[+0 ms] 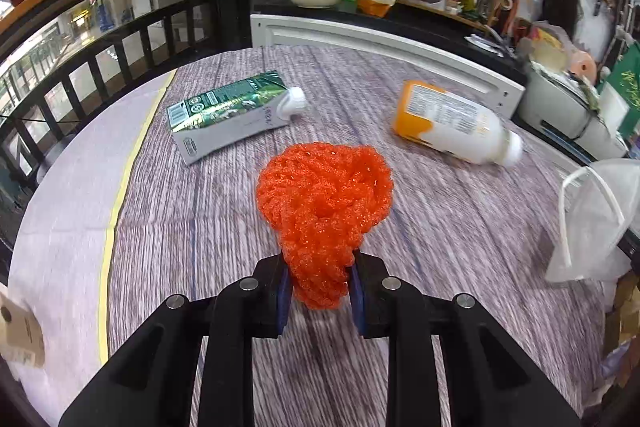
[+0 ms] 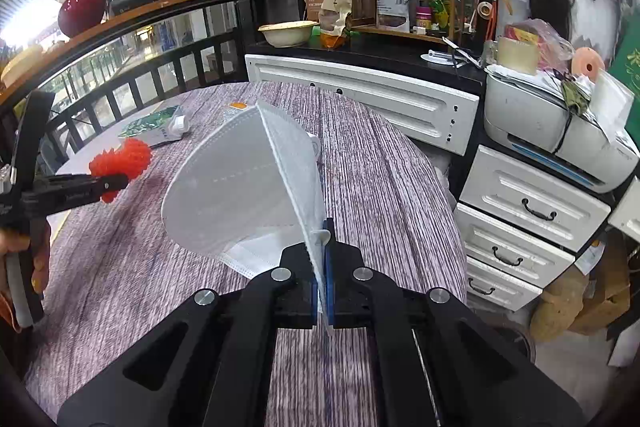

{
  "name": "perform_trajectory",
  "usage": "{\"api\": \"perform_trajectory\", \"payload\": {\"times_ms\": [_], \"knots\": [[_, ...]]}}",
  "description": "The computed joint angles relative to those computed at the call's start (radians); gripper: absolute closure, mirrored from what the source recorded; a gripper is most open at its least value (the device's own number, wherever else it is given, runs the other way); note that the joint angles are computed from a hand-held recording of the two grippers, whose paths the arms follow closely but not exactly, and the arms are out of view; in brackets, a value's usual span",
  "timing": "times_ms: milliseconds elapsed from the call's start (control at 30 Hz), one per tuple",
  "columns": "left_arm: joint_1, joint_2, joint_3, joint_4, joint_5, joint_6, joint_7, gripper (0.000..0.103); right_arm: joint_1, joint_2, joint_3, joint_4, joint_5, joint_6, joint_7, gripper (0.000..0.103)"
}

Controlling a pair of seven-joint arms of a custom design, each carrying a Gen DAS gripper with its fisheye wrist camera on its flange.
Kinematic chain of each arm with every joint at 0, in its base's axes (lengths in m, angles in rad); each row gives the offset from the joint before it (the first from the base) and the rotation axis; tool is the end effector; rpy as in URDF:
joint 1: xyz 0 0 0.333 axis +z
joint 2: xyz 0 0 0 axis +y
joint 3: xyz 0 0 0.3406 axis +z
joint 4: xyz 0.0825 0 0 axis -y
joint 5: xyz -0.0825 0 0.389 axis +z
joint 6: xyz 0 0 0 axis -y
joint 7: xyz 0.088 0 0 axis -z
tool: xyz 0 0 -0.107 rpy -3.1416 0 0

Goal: Collect trash
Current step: 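Drop the white mask into the bin with the right gripper while the left holds the orange net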

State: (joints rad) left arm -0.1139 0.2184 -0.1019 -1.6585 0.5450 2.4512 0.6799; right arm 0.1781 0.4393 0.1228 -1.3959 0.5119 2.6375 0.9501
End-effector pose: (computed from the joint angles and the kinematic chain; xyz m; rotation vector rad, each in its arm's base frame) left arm 0.6675 -0.1392 0.5678 -2.0781 1.4353 -0.5879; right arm 0.7289 0.1910 0.5711 -1.9817 1.1234 -0.4453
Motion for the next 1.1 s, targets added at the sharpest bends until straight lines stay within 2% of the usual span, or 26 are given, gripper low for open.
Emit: {"api": "perform_trajectory", "payload": {"times_ms": [133,300,467,667,967,1100], "knots": [[-0.013,-0.053,-0.016,-0.074,0.005,0.035,-0.015,0.079,-0.035,-0.080,0.025,-0.116,0.083,0.036,-0.069,0.100],[-0.034,-0.097,-0.039,-0.133,0.023,0.070,-0.035,0.079,-0.059,-0.157,0.022,-0.221,0.194,0.035,-0.134,0.100],[-0.056,-0.113,-0.058,-0.156,0.041,0.105,-0.053,0.079,-0.066,-0.232,-0.005,-0.325,0.280,0.043,-0.193,0.100],[-0.083,-0.091,-0.078,-0.142,0.008,0.152,-0.027,0.079,-0.072,-0.290,-0.046,-0.404,0.353,0.063,-0.209,0.100],[-0.133,-0.036,-0.093,-0.089,-0.041,0.177,0.028,0.079,-0.100,-0.305,-0.103,-0.450,0.344,0.116,-0.116,0.100],[-0.155,-0.010,-0.099,-0.059,-0.060,0.182,0.059,0.079,-0.113,-0.274,-0.126,-0.445,0.251,0.133,0.000,0.100]]}}
